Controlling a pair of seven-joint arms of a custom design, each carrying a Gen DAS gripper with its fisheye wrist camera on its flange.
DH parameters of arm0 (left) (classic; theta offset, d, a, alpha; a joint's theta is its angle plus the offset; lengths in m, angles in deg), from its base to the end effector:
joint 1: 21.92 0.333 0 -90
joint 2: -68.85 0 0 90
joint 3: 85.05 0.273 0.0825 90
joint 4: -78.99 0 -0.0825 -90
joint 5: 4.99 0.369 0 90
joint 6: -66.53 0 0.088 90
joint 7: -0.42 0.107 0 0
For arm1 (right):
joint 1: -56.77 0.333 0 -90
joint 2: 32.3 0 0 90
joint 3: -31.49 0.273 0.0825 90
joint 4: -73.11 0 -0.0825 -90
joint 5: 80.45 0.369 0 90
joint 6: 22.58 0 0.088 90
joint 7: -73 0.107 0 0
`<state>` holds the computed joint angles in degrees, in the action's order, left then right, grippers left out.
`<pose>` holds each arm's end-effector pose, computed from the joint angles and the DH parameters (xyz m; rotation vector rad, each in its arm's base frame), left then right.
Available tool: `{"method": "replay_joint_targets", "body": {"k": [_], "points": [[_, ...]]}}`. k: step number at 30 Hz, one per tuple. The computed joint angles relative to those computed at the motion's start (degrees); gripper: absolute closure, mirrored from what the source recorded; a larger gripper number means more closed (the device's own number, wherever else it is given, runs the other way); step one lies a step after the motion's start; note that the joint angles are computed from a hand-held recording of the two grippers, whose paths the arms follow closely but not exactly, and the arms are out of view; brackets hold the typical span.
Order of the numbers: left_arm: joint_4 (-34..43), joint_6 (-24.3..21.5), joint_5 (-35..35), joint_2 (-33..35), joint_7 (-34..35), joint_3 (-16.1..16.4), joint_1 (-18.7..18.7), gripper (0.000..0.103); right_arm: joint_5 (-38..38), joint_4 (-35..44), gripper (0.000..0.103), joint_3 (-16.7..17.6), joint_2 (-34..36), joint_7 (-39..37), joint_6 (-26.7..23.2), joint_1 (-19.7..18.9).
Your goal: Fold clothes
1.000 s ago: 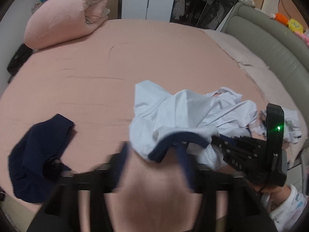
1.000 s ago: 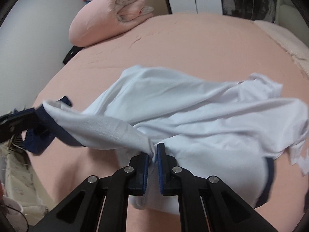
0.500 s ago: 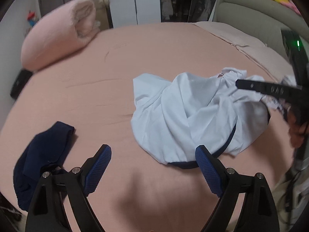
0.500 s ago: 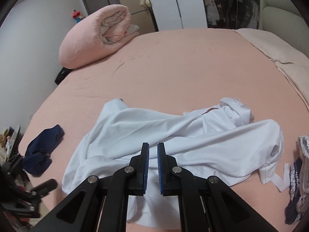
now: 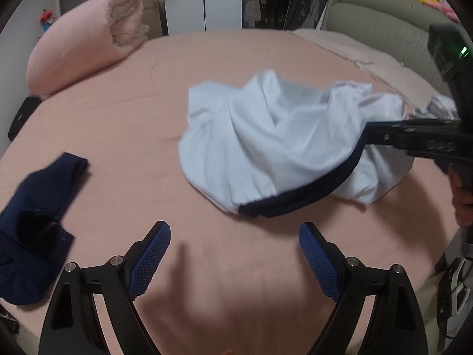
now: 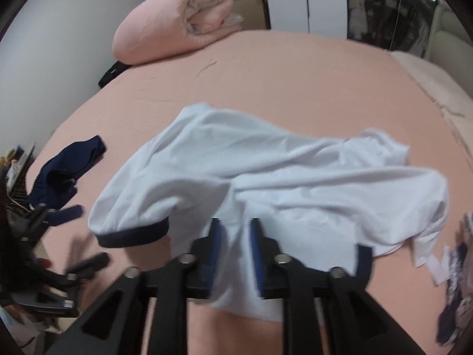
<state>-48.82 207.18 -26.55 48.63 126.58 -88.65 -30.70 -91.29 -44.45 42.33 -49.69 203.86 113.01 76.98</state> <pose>0.4800 -0.1080 0.5428 -1.2336 2.4204 -0.7842 0.4328 0.2701 0.5954 -1.7371 1.8598 -0.4211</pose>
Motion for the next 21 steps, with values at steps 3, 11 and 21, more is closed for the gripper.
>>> {"method": "replay_joint_targets", "body": {"k": [3,11,21], "points": [[-1.31,3.63,3.13,0.82,-3.26,-1.68,0.95,0.015,1.21,-1.25,0.061,-0.26,-0.72,0.64,1.39,0.15],[2.10,4.46,4.33,5.03,-10.02,-1.73,1.50,0.024,-1.91,-0.44,0.056,0.93,-0.57,-1.50,-0.59,0.44],[4.46,4.05,6.58,6.98,-13.92,-2.33,2.12,0.061,-3.49,0.40,0.044,1.78,0.93,-0.73,-1.47,1.29]]}}
